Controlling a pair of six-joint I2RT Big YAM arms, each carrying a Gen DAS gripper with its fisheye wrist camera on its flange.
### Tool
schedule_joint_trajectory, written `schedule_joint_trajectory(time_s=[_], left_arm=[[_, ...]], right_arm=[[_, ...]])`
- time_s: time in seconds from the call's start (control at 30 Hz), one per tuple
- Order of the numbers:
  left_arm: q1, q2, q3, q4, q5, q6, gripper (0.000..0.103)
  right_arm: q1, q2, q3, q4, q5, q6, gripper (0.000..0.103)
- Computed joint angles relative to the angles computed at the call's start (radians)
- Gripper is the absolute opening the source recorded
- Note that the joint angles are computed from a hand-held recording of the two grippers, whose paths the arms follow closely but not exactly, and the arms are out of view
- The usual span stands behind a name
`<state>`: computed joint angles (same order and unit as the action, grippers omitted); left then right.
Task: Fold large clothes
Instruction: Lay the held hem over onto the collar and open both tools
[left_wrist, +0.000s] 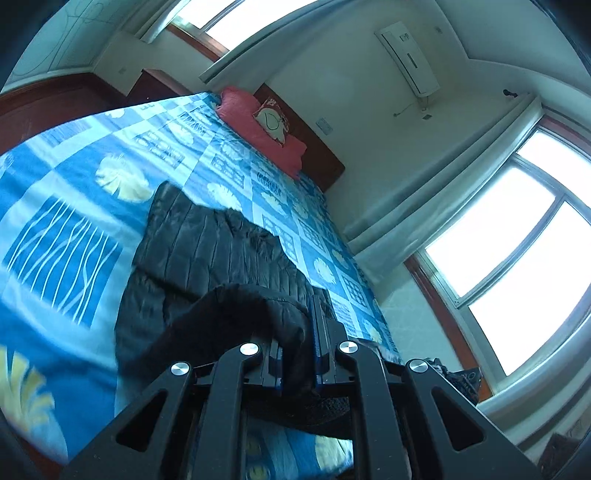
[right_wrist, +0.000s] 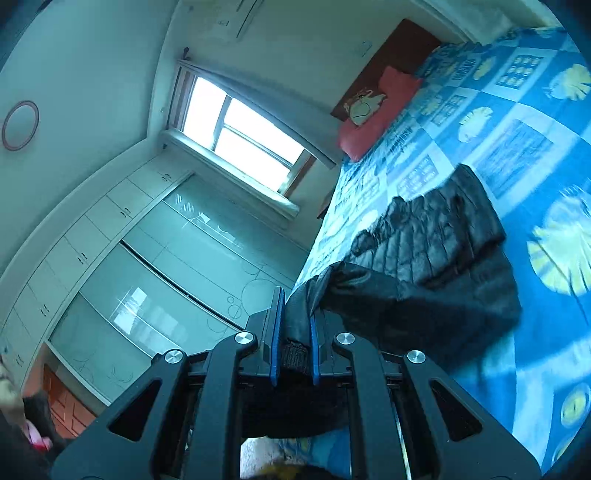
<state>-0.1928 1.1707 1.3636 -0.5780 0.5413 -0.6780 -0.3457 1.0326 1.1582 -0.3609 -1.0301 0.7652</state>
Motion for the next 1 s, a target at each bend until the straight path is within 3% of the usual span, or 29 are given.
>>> schedule_joint_trajectory(time_s=[0.17,0.27,0.5,0.7,0.83,0.93,1.0], left_arm=[[0.021,0.199,0.195,-0.002,0.011,-0.012,0.011],[0.021,0.355,0.376,-0.057,-0.024,0.018,0.011],[0.025,0.681,0.742,-0.215,-0.082,0.020,0.011],[0.021,0.953,1.069,-0.421,-0.144,0.044,0.011],[0.019,1.067,1.205,-0.506,-0.175,0.063,0.011],[0.019,1.111,1.241,-0.521,-0.187,0.066,0.011],[0.016,1.114,1.226,-0.509,-0.201,0.085,0.012]], right_arm=[[0.063,0.227,0.195,0.060,0.099,0.043,0.012],[0.094,0.358,0.315,0.045,0.151,0.059,0.012],[0.142,0.712,0.692,-0.169,0.309,-0.002,0.013],[0.172,0.939,0.925,-0.334,0.400,-0.054,0.013],[0.185,1.046,1.023,-0.426,0.456,-0.096,0.013],[0.193,1.089,1.048,-0.457,0.496,-0.128,0.012],[0.199,1.095,1.030,-0.438,0.520,-0.151,0.011]])
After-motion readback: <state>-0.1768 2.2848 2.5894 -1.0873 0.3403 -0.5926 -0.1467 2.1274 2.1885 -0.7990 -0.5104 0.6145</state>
